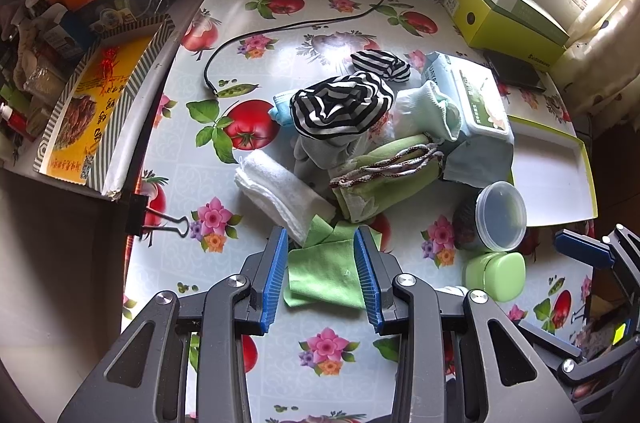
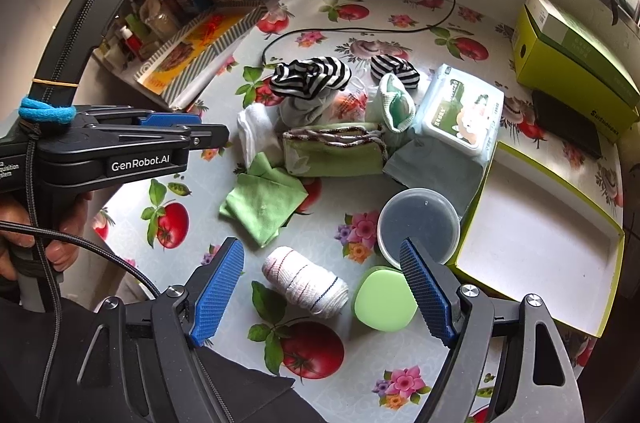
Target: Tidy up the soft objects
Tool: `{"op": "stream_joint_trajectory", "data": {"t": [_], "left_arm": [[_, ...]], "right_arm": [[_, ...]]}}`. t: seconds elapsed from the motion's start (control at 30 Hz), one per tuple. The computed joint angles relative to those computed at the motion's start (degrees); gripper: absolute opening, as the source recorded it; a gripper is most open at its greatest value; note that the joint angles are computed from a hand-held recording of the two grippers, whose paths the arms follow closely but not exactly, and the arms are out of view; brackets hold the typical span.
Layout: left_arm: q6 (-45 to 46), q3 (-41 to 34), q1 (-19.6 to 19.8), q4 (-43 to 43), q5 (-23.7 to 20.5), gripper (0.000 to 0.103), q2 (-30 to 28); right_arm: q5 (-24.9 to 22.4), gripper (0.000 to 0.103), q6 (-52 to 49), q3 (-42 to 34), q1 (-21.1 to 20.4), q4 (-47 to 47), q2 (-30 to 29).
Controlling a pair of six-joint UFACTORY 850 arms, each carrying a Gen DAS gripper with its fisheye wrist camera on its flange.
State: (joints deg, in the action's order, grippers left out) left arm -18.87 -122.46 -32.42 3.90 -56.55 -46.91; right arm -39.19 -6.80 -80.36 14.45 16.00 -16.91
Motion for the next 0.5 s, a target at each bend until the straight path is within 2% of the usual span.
{"op": "stream_joint_trajectory", "data": {"t": [0.5], "left_arm": [[0.0,0.3,0.0,-0.1,0.2,0.036,0.0]], "right_arm": [[-1.0,0.082,-0.5,-0.5,-0.2,1.2,-0.5]]}}
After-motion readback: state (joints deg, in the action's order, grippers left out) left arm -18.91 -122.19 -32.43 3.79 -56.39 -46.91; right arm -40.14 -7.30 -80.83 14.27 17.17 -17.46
